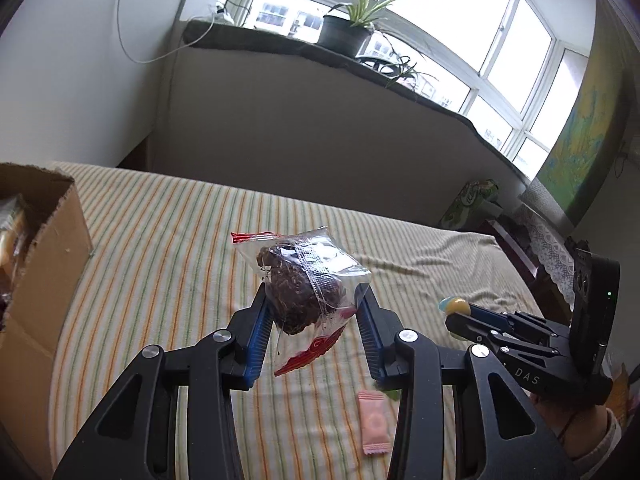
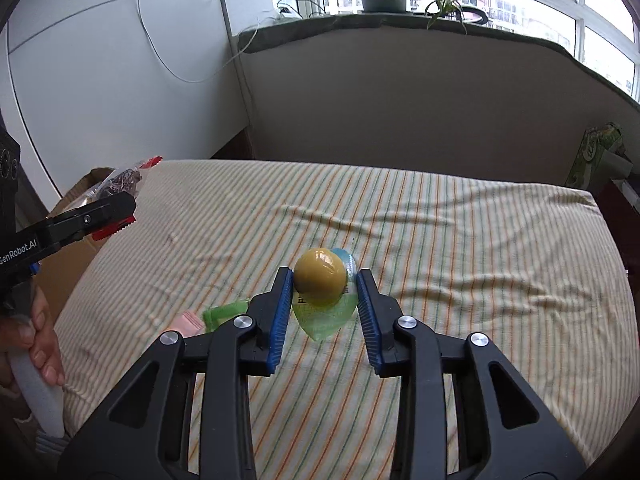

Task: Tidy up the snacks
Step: 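Lift both held snacks and carry them over the cardboard box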

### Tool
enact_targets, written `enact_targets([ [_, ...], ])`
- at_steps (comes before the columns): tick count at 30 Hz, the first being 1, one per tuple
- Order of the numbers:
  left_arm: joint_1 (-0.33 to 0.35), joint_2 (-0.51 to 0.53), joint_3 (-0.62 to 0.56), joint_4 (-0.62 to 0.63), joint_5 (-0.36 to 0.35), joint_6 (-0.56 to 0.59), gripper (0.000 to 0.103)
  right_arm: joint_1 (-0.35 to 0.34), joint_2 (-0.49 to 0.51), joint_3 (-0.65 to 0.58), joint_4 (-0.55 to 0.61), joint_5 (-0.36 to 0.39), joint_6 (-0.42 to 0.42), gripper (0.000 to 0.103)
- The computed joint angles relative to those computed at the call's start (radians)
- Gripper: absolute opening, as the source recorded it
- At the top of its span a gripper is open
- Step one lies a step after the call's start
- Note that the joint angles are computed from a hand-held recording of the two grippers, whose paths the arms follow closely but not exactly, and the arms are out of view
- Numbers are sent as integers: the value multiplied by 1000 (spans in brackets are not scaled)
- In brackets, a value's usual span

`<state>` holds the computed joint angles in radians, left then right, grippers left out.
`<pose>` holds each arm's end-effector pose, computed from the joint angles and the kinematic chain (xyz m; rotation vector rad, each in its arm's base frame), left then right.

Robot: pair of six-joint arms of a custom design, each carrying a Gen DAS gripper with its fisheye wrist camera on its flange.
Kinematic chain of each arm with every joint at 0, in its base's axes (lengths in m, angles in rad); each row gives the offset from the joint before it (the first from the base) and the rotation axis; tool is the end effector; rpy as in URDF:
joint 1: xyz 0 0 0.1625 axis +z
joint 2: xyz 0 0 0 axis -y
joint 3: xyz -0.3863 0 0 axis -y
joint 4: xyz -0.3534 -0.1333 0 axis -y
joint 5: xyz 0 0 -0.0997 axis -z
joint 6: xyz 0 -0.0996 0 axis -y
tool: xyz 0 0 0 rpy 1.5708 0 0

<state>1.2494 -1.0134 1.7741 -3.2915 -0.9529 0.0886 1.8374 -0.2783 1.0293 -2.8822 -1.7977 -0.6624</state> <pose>-0.0033 -0.6144 0.2818 0.0957 2.3712 -1.2973 0.3087 -0.7095 -0.0017 1.1417 -2.4780 0.7083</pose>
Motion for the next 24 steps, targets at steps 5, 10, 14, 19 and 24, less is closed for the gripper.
enact_targets([
  [5,-104,-83,82,-69,30,72,39,31,-101,158,-115,12,4,34],
  [10,-170,-151,168,-94,46,86,39,49,-151,250,-166,9,17,34],
  [14,-186,-193,236,-114,55,75,39,68,-159,278,-167,18,31,34],
  [19,-185,-250,312,-163,75,83,39,112,-103,231,-123,32,29,34],
  [24,-144,-332,374,-199,94,73,39,174,3,111,-13,62,26,34],
])
